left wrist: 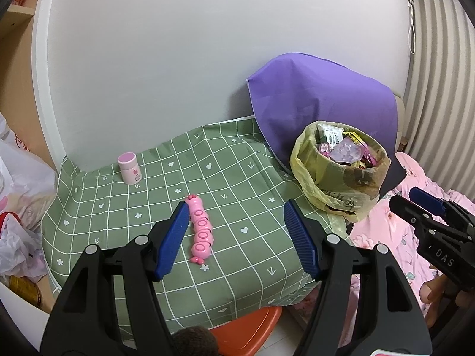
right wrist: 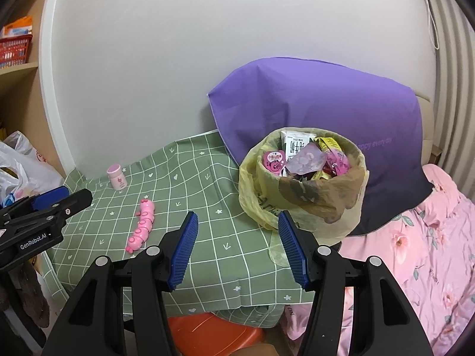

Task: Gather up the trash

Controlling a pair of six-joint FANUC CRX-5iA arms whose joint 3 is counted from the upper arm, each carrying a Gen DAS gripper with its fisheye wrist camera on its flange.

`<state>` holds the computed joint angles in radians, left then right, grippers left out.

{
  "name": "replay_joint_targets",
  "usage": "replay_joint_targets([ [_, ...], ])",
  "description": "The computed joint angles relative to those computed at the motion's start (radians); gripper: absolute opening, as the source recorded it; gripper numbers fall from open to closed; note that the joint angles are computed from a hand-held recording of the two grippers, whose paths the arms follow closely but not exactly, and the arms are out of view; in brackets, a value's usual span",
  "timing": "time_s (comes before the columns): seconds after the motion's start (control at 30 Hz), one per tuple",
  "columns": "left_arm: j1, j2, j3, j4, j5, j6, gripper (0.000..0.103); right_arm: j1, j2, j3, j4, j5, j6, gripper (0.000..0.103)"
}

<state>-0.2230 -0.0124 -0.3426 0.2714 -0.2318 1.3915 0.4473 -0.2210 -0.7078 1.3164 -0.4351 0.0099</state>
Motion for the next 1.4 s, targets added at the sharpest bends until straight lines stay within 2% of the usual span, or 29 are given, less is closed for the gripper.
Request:
replay_joint_targets([
  [0.27,-0.004,-0.003,-0.011,0.029,0.012,-0.025,0.063,-0.001,-0.005,-0.004,0.017,-0.002,-0.009,0.053],
  [0.8,-0.01,-0.009,-0.006,-0.004,0.01,0.007,0.063,0.002,-0.002,0.001,0.023,-0.006,-0.019,0.053],
  [1.07,-0.014,-0.011,-0.033,0.075,0.032,-0.068,0.063,0.01,-0.005,0.0,0.029,-0.021,-0.026,0.053],
  [1.33,-0.018,-0.011,-0.039,0.095,0.031,-0.083,0.063,0.003,-0.018,-0.008,0.022,-0.012,-0.016,0.053],
  [1.4,-0.019,-0.013,-0.035,0.072,0.027,-0.06,0.063,0.004,-0.019,-0.008,0.019,-0.013,-0.012,0.053],
])
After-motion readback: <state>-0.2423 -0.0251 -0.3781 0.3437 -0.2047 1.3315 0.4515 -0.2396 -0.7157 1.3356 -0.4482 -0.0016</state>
